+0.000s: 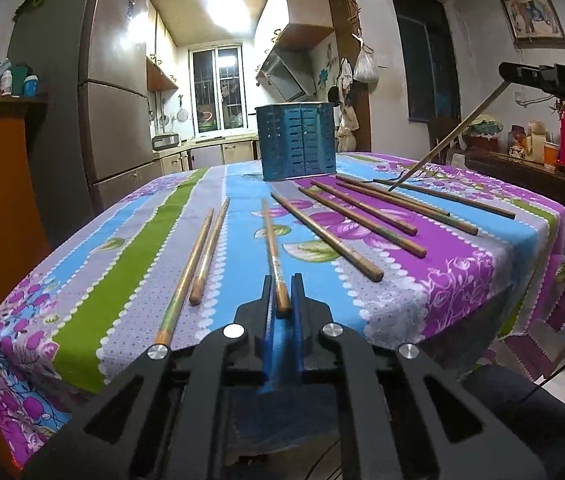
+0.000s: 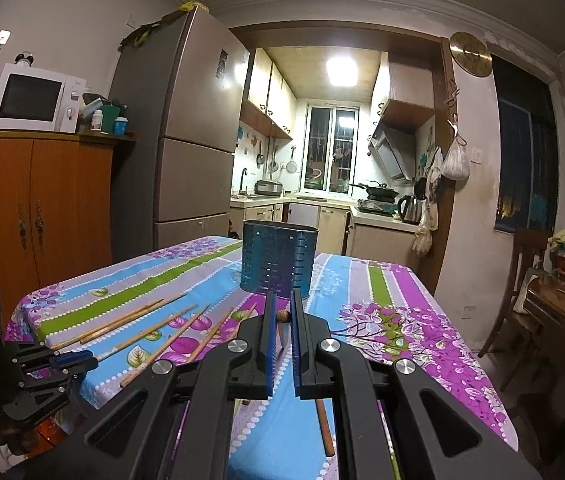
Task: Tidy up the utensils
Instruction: 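Lift the left tool's chopstick toward the blue holder while the right tool carries its chopstick there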
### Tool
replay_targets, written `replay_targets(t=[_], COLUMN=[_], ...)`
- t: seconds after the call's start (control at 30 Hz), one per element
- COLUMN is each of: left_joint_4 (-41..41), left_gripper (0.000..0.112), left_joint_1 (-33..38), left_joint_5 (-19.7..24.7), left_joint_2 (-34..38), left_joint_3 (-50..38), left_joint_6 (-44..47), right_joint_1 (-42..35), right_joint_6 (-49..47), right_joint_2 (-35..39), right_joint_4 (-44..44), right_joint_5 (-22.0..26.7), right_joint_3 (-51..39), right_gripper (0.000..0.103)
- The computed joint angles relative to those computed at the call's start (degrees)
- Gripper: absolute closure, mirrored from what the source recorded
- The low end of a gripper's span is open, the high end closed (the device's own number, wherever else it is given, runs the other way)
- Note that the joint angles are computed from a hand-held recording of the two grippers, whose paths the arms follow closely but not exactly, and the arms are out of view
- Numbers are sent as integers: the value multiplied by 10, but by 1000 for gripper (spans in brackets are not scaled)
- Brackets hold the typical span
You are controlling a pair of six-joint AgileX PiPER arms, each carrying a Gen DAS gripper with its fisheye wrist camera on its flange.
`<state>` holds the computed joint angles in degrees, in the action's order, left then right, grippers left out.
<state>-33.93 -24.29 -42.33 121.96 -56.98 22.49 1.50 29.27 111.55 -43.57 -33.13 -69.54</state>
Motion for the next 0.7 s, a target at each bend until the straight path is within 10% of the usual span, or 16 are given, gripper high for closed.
replay_targets(t=[0.7], left_joint_4=[-31], left_gripper=[107], left_joint_1=[-7], left_joint_5=[20], left_joint_2=[-41], left_joint_3=[-158], left_joint_6=[152], right_joint_1=[-9], right_joint_6=[41], right_joint_2=[32], right_joint_4=[-52], right_joint_5=[3], right_joint_3=[-108], right_gripper=[95])
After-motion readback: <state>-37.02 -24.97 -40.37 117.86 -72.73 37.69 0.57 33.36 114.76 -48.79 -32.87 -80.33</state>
